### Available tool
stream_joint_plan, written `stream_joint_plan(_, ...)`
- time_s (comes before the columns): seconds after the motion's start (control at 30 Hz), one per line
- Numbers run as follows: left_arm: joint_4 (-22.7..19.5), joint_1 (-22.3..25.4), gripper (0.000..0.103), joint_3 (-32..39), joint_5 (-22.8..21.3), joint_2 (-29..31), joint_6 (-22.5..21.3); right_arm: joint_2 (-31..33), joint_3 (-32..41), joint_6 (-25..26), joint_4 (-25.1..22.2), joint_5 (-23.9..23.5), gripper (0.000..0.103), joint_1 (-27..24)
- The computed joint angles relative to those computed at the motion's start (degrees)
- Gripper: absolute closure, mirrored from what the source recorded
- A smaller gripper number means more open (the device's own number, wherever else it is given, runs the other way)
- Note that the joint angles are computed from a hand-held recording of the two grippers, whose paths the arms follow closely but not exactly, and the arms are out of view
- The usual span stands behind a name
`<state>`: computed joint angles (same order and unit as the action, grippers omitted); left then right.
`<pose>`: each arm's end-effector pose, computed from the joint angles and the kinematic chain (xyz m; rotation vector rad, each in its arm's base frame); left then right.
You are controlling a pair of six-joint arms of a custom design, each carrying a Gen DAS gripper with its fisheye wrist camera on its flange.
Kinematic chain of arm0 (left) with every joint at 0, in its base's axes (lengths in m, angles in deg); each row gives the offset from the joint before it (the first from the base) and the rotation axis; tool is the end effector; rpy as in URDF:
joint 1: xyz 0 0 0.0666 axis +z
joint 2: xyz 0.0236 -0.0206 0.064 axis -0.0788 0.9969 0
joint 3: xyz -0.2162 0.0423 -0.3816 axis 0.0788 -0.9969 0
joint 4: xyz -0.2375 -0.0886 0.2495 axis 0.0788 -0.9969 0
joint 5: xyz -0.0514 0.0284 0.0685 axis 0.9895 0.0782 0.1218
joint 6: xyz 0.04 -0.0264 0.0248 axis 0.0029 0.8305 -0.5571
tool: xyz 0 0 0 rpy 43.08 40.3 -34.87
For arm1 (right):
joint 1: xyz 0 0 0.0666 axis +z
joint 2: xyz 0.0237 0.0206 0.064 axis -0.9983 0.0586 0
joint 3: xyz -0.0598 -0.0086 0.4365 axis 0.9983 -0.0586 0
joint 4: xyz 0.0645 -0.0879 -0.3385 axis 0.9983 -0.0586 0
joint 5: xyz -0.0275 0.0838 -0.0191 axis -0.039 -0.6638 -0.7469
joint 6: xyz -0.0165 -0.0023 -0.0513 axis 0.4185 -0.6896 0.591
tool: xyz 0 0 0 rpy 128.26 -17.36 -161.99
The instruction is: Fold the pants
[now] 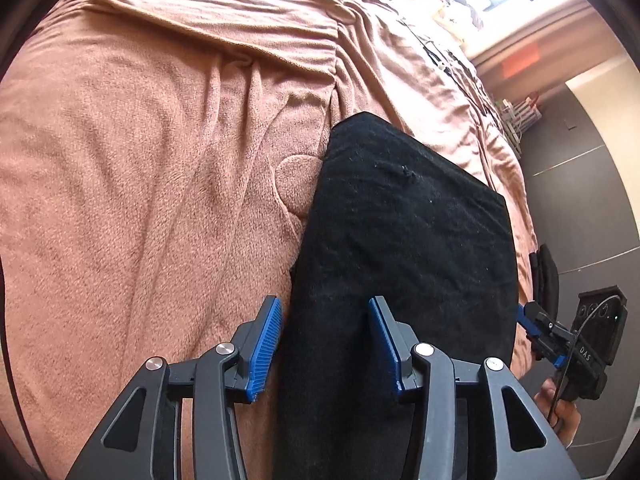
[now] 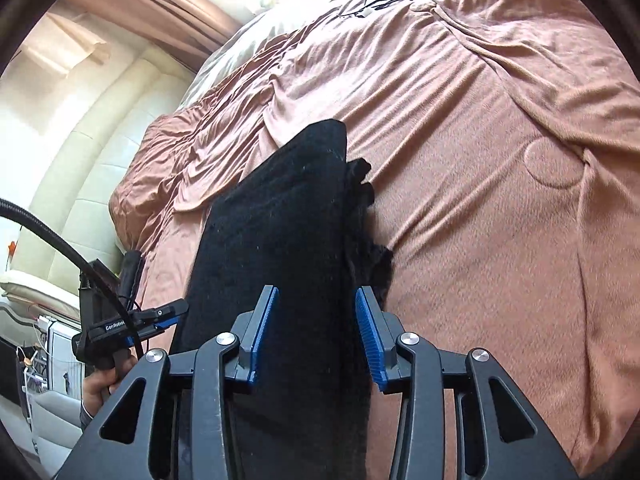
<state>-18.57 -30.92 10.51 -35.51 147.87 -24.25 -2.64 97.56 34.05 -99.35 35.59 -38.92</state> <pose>0.3545 -0.1903 0.4561 -0.0772 2.7439 -0.8132 0.2869 0.3072 0.4718 0.2415 2.3853 0.7509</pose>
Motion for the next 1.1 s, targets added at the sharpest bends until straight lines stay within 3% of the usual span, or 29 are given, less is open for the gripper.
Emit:
stream_joint_plan(0.13, 0.41, 0.17, 0.054, 0.65, 0.96, 1.31, -0.59, 3.19, 2.22, -0.19, -0.3, -4.56, 0.065, -2.53)
stream_joint_plan(0.23, 0.45, 0.14, 0.054, 0.18, 1.15, 1.01, -1.09, 3.41, 2.14, 0.55, -0.76, -3.29, 0.065, -1.29)
stream_joint_plan(0.33, -0.05, 0.19, 0.052, -0.6, 1.43, 0.08, -1.12, 2.2, -0.7, -1.84, 1.85, -5.51, 0.065, -0.84)
stream_joint_plan(0.63, -3.86, -1.22, 0.051, -2.53, -0.95, -4.2, -1.28, -1.7, -8.72, -7.55, 8.88, -5.74, 0.062, 2.17)
stream_joint_plan(0.7, -4.14, -1.77, 0.047, -3.52, -1.48, -5.49, -0.76, -2.46, -10.2, -8.76, 10.48, -6.0, 0.062, 2.64)
stream_joint_plan(0.9, -3.31, -3.38, 0.042, -7.89, -1.77, -9.97, 1.88, -4.88, -14.37, -11.31, 15.0, -2.18, 0.062, 6.79)
stream_joint_plan(1.0, -2.13, -3.92, 0.04, -9.87, -2.31, -12.33, 3.55, -5.38, -15.07, -11.55, 15.78, 0.89, 0.072, 8.89)
stream_joint_plan(1.1, -1.62, -4.35, 0.04, -11.03, -1.89, -13.25, 4.82, -4.9, -15.26, -11.62, 15.75, 1.01, 0.085, 9.45)
